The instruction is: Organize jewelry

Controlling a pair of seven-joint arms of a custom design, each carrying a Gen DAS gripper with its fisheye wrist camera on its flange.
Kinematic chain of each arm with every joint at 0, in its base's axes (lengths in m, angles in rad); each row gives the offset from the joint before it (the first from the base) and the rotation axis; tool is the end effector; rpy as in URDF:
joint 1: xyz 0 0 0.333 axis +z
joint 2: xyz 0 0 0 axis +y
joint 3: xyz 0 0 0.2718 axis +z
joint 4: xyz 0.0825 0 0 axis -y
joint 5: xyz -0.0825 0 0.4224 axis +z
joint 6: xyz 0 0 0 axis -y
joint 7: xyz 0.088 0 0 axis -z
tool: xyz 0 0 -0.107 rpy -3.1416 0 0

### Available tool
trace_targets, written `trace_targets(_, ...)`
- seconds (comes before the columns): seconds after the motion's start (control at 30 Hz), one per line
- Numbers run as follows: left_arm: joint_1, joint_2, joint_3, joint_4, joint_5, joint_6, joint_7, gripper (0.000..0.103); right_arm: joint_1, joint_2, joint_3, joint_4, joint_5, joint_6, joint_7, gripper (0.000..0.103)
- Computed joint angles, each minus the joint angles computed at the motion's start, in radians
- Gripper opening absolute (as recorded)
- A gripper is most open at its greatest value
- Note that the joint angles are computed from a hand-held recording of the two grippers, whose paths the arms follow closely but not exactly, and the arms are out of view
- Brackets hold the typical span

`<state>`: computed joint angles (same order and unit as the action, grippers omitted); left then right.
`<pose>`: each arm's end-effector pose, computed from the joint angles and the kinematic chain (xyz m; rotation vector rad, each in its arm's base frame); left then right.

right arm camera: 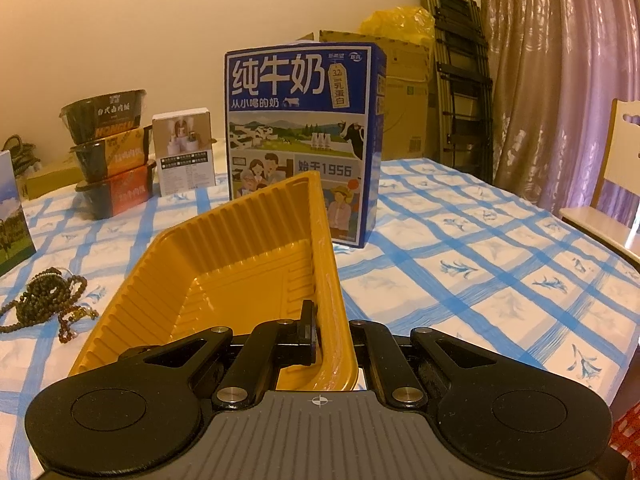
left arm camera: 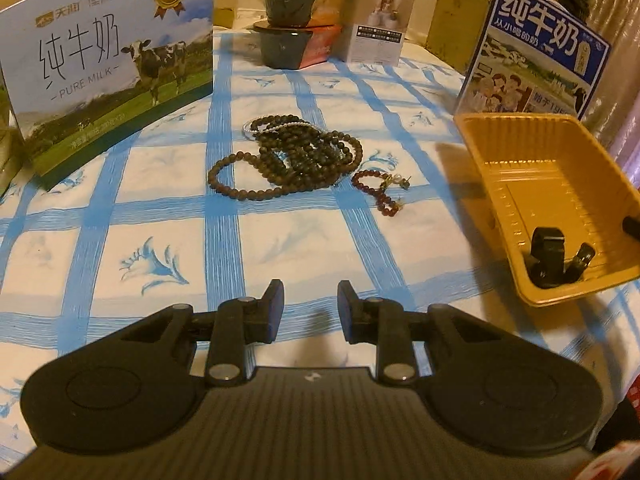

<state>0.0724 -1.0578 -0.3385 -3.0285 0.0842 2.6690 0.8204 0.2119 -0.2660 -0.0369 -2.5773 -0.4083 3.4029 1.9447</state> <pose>0.3589 -0.0618 0.4109 -2.1496 1.2951 -0.6519 0.4894 0.1318 0.4151 -1.7039 1.3187 -0.7394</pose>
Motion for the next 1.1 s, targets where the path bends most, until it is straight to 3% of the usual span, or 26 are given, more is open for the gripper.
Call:
trace_targets(0.53,0.026,0.109,-0.033,0.042,0.033,0.102,0.034,0.025,-0.011,0.001,0.01,-0.007,0.015,0.004,-0.009,0.005)
trace_targets(0.7,0.068,0.199,-0.052,0.088,0.059,0.183,0.062,0.025,-0.011,0.002,0.011,-0.006,0.015,0.004,-0.01,0.005)
trace_targets(0.97,0.2,0.44,-0.129,0.216,0.113,0.375,0.148,0.025,0.005,0.006,-0.01,-0.001,0.002,-0.001,0.0,0.005)
trace_targets(1.1,0.317,0.535,-0.217,0.282,0.147,0.444,0.18,0.025,0.008,0.007,-0.014,-0.001,-0.003,-0.001,0.003,0.005)
